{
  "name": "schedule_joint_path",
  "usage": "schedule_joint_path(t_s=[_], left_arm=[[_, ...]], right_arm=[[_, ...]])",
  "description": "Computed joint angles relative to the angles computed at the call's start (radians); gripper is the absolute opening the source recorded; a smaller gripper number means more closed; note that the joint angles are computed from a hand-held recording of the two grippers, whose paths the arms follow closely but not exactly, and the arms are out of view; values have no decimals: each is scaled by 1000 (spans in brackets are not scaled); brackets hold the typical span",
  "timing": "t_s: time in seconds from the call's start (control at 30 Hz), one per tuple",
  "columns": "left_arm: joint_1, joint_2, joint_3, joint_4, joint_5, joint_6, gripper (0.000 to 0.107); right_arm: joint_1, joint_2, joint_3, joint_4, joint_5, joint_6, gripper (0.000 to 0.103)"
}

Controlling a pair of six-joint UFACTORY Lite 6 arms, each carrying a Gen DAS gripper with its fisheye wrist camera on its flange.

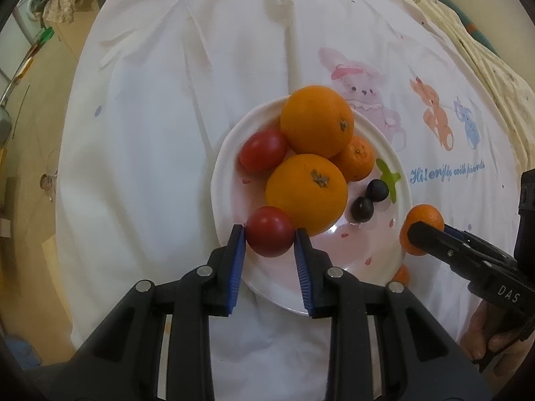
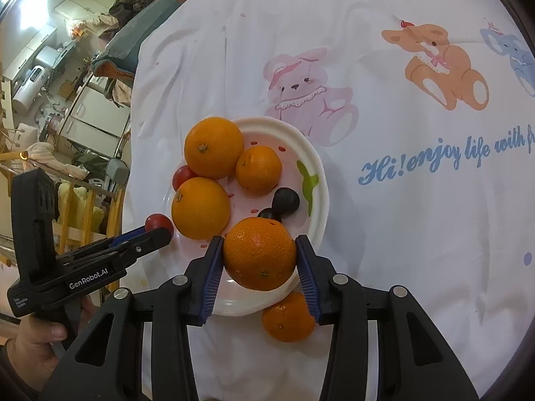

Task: Organize fruits
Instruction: 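Carry the tomato in the left gripper and the tangerine in the right over the plate, then open both grippers to drop the tomato and tangerine into the plate, then withdraw both grippers from the plate toward the last loose fruit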

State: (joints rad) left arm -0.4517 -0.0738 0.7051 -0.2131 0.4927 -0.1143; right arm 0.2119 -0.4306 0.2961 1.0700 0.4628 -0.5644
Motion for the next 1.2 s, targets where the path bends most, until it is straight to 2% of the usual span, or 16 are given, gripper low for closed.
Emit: schedule_joint_path(t_s=[0.4, 0.47, 0.5, 0.57, 0.6, 0.63, 0.7, 0.9, 0.97, 1.07, 1.2], left_arm=[[6, 4, 2, -27, 14, 19, 26], [2, 8, 5, -14, 13, 10, 28], [-1, 5, 4, -9, 13, 5, 32], [-15, -4, 3, 41, 11, -60, 66], [-24, -14, 0, 68, 5, -96, 71], [-27, -31, -8, 74, -5, -106, 75], [-31, -42, -7, 65, -9, -90, 75], [-47, -33, 11, 131, 2, -153, 76], [-64, -34, 15, 208, 8, -232, 76], [-101, -48, 14, 371, 11, -389, 76], [-109, -95, -7, 409, -12, -433, 76]], right_arm=[[6, 22, 9, -6, 3, 7, 47], [25, 8, 13, -53, -15, 56, 47], [37, 5, 17, -69, -24, 70, 47], [43, -8, 20, -99, -24, 99, 57], [42, -29, 14, -110, -29, 121, 70], [43, -47, 9, -116, -37, 135, 74], [45, -67, 9, -151, -47, 171, 80], [-10, -59, 14, -146, -26, 149, 80], [6, -60, 20, -181, -38, 178, 80], [79, -105, 30, -363, -87, 348, 80], [105, -170, 35, -534, -85, 528, 80]])
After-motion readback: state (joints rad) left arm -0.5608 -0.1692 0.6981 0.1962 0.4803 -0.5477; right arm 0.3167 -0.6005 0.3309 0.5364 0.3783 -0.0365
